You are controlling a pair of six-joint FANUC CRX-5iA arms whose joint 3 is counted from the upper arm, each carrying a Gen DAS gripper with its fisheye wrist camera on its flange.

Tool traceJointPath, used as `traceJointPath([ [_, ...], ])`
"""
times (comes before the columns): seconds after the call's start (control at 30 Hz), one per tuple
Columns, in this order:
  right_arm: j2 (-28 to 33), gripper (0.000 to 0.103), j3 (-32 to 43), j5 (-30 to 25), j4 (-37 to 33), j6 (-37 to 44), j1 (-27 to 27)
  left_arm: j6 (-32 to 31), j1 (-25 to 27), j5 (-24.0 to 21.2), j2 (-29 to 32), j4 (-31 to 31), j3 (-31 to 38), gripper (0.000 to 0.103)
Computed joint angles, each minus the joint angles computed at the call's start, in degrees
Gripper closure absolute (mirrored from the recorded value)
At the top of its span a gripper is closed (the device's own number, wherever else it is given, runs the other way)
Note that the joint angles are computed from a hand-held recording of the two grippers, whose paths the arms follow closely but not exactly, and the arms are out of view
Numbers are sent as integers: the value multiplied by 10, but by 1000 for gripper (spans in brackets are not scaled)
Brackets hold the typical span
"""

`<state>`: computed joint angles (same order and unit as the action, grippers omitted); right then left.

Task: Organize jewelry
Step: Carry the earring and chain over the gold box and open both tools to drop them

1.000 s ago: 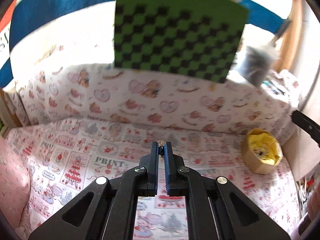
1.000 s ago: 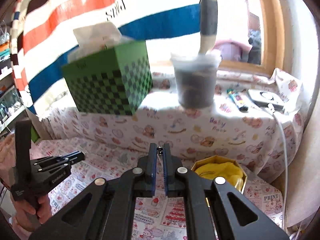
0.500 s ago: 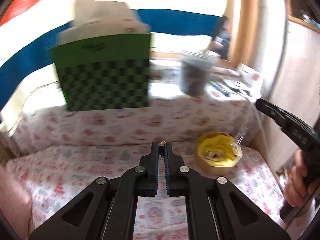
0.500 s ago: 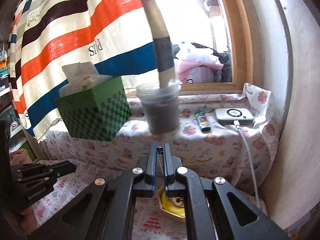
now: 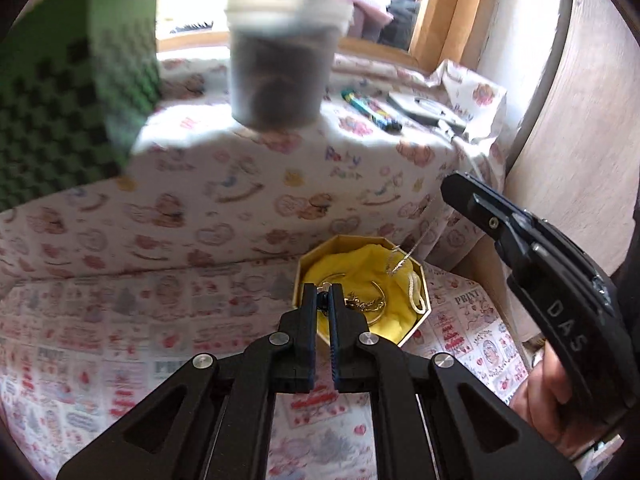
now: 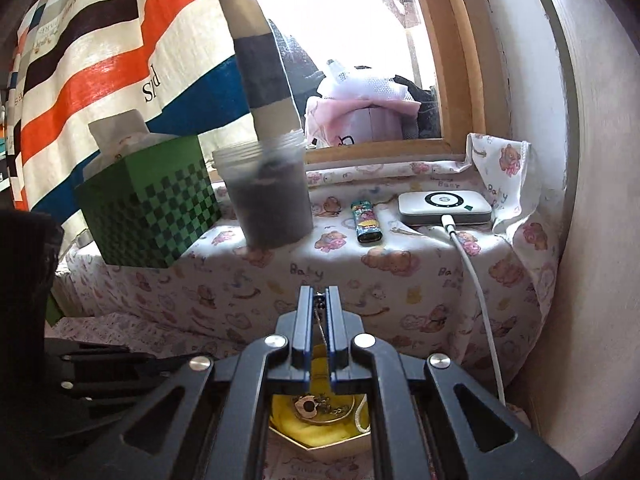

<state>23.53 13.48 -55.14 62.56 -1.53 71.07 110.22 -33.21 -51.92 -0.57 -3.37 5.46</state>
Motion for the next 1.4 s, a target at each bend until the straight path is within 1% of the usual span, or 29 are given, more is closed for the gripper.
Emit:
traceJointPath([
  [0.07,-6,98,-11,24,-18,-9,-10,5,-2,-3,17,4,7,99],
  [0.17,-7,98,-20,47,-46,-18,-22,-6,-4,2,34,10,11,98],
  [0.27,-9,98,-24,78,-81,-14,-33,-8,-10,2,42,-2,18,98],
  [0.37,-9,98,-23,93,-100,-8,-38,-13,-7,7,41,4,14,98],
  [0.5,3,98,-2,85,-150,21,-39,-4,-8,7,39,-6,13,98],
  [0.53,8,98,8,72,-160,28,-39,4,-8,3,40,-8,15,98],
  [0.57,26,98,42,29,-184,51,-36,11,-6,0,43,-6,18,98],
  [0.6,33,98,53,16,-195,62,-36,11,-5,-1,45,-1,19,98],
  [0.67,27,98,43,36,-212,65,-41,12,-5,-2,46,-1,23,98],
  [0.77,17,97,33,64,-239,70,-48,24,-13,-9,51,-27,38,98],
  [0.9,0,97,8,107,-255,59,-56,24,-9,-7,51,-23,36,98],
  [0.97,-4,97,3,112,-255,51,-57,22,-6,-3,52,-16,33,98],
  [1.03,-11,84,-8,119,-245,35,-57,17,-4,2,58,-6,33,98],
  [1.07,-13,83,-11,121,-241,28,-57,13,-2,3,62,2,34,98],
  [1.17,-11,83,-4,95,-237,21,-55,7,5,8,71,24,35,98],
  [1.2,-15,83,-9,98,-235,14,-56,14,6,9,72,24,36,97],
  [1.23,-17,83,-13,101,-237,9,-57,11,10,15,71,33,31,94],
  [1.27,-19,83,-14,100,-237,6,-58,5,15,22,70,45,25,87],
  [1.33,-19,83,-12,90,-230,5,-56,4,18,24,69,49,24,78],
  [1.37,-19,83,-11,83,-226,7,-55,-7,20,24,68,57,23,77],
  [1.4,-18,82,-8,74,-221,8,-53,-17,20,10,71,58,32,77],
])
